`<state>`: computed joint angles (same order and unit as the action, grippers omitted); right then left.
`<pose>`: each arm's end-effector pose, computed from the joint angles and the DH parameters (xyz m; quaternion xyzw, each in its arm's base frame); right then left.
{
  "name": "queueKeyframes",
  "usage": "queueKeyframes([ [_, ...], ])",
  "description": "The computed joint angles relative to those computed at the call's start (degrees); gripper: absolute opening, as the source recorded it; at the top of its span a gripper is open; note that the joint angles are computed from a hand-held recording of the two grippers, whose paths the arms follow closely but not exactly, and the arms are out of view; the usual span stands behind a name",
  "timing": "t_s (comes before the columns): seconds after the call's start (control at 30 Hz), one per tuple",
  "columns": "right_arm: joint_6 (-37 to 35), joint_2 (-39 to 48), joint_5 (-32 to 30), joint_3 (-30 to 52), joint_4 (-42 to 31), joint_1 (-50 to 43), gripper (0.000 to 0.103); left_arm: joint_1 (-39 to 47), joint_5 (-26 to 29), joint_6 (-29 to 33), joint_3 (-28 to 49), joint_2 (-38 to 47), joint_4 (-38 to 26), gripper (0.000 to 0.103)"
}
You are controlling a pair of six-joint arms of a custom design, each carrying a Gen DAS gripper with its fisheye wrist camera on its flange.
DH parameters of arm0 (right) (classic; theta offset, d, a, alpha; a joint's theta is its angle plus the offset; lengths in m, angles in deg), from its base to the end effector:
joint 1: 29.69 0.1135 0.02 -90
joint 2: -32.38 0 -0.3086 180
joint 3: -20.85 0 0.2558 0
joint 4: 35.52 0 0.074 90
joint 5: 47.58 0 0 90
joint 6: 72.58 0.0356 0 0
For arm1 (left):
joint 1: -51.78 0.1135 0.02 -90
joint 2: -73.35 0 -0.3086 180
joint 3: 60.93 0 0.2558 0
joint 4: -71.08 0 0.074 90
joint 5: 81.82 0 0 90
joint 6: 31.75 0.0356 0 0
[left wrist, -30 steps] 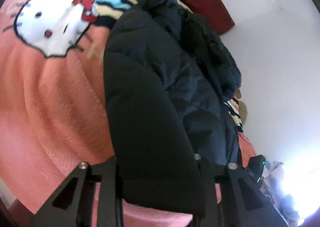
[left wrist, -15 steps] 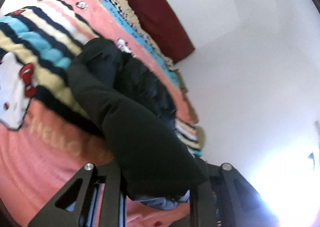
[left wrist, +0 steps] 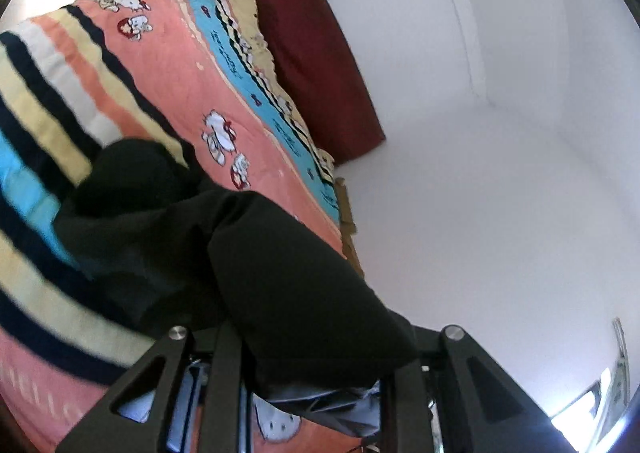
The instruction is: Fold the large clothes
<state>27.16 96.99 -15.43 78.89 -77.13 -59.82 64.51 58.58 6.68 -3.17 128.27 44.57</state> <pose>0.1914 -0.0762 0.2938 0.1165 0.8275 0.3894 0.3874 0.1881 0.0144 0.3399 -0.2059 0.7652 -0.5007 0.3483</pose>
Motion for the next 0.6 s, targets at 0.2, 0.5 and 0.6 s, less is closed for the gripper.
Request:
queueKeyframes([
  [0.2, 13.8, 12.4, 13.4, 4.1, 17.6, 11.3, 0.020, -5.4, -9.9, 2.1, 10.2, 19.1, 4.5, 0.020],
  [0.5, 17.0, 36.5, 27.8, 19.3, 22.5, 21.9, 0.020, -8.9, -18.4, 6.6, 26.3, 49.2, 6.3, 0.026],
  [0.6, 16.8, 42.5, 29.9, 23.4, 22.1, 23.3, 0.020, -9.5, -18.7, 8.8, 30.5, 56.9, 6.8, 0.029],
])
